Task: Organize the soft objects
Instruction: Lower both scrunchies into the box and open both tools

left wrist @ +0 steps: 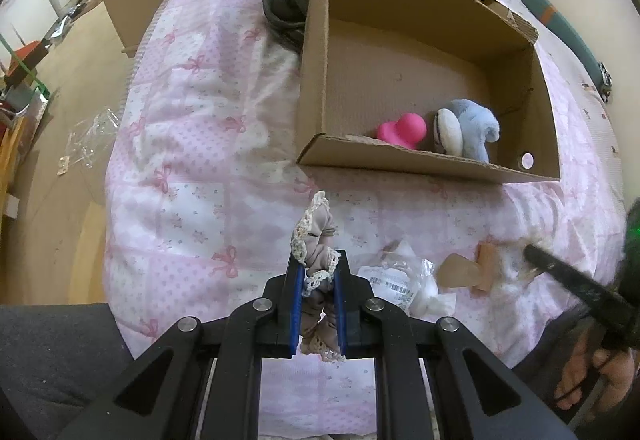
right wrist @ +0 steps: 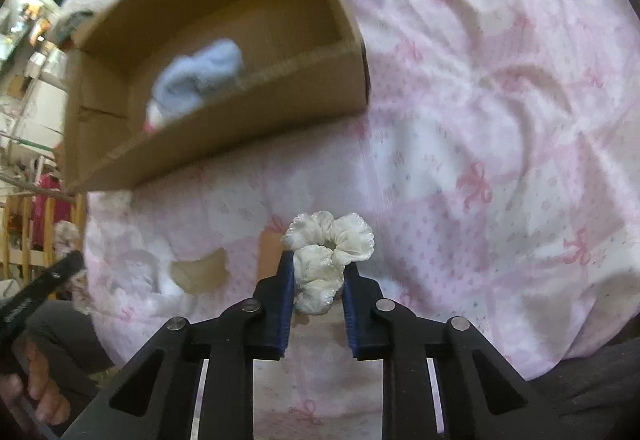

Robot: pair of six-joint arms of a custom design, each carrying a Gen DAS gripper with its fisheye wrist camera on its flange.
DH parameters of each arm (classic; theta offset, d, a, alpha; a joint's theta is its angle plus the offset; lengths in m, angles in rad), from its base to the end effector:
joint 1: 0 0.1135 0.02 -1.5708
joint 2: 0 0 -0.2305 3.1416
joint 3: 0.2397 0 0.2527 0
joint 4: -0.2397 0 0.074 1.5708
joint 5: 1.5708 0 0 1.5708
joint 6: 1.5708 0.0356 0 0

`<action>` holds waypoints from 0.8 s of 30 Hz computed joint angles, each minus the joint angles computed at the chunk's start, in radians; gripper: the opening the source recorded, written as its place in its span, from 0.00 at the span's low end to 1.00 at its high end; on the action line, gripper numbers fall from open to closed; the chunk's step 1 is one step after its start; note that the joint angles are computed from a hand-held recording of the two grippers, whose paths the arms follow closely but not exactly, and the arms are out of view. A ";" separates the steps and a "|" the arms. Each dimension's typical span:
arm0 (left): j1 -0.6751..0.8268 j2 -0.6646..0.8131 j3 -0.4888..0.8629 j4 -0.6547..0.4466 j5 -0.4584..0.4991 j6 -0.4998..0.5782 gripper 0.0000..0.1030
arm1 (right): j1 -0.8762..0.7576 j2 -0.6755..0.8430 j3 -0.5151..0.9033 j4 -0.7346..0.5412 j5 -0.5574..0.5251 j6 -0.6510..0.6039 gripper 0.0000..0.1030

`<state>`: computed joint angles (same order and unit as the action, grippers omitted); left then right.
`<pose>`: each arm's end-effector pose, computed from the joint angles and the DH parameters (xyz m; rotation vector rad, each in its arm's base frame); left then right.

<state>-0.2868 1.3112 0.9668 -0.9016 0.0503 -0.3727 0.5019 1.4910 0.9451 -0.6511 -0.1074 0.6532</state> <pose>0.2365 -0.0716 0.2060 -0.1103 2.8403 -0.2185 0.2458 0.1393 0.1653 0.1869 2.8502 0.4235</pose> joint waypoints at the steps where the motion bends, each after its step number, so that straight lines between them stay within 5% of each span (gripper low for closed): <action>1: 0.001 -0.003 -0.002 0.000 -0.004 0.000 0.12 | 0.000 -0.030 -0.016 0.024 -0.002 0.000 0.22; 15: -0.027 -0.151 0.056 -0.018 -0.109 -0.008 0.12 | 0.057 -0.307 -0.011 0.115 0.086 -0.091 0.22; 24: -0.018 0.037 0.278 0.092 -0.129 0.057 0.12 | -0.009 -0.217 0.102 0.149 0.055 -0.190 0.22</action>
<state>-0.3047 1.3478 1.2450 -0.8099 -0.0792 -0.3154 0.4929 1.2738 1.0472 -0.5019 -0.0526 0.4631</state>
